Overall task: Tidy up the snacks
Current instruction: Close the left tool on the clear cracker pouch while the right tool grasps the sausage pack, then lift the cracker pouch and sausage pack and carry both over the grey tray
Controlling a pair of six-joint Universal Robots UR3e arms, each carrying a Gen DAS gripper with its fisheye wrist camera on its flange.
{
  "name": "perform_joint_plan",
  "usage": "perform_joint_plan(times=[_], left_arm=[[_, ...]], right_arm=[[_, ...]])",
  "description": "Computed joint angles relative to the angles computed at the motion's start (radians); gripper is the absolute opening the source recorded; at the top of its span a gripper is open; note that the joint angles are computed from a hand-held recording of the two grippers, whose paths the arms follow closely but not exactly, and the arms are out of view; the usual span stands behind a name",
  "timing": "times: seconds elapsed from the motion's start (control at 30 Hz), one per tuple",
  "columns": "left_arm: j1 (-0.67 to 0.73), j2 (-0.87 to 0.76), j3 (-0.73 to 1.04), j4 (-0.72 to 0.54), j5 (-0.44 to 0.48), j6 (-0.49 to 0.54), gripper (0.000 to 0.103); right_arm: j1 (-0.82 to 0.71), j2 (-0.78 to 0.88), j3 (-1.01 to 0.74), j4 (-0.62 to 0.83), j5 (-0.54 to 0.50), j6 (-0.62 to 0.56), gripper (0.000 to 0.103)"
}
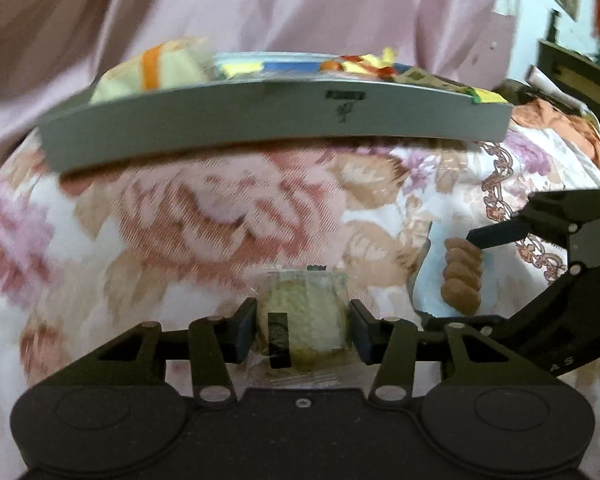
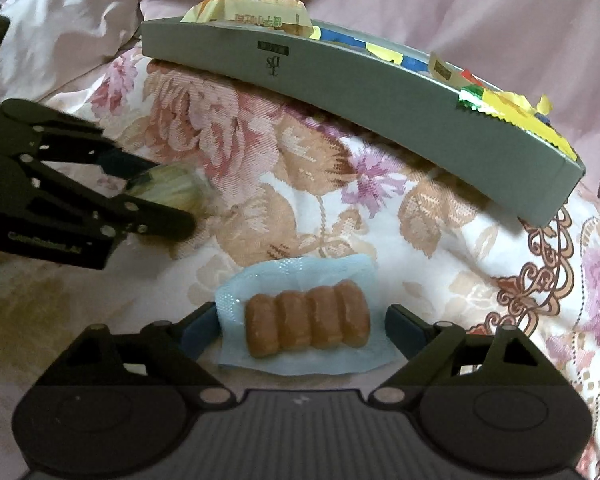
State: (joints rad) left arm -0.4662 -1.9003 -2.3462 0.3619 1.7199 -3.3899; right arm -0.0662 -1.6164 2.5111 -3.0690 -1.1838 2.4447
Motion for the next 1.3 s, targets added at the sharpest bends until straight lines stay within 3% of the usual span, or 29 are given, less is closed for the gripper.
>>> perform_joint_plan(times=[0.17,0.63,0.9,1.17,1.3], left_arm=[[-0.056,0.071,-0.05,-0.07,0.064,-0.064,0.05],[-0.207,0.289,-0.182,-0.256,0.177,-0.372,0.05],[-0.224,0.284,-0.181,-0.264,0.193,-0.389,0.051],[-0.197,0.273,-0.192,-0.223,0.158,-0.399,0.051],[-0.204,0.249,-0.191,-0.185,0.161,-0.397,0.05]], right_arm=[[0.046,-0.042,-0.007,0.064,-0.043,0.063,0.091],[0.147,-0.244,-0.014,0.377,-0.101,0.163,0.091],[0.238,-0.308,0.012,0.398,-0.138,0.17,0.091],[0.178,-0.262,0.017,0.38,-0.085,0.173,0.103],[0.181,-0.27,0.016,0.387,-0.078,0.18,0.096]])
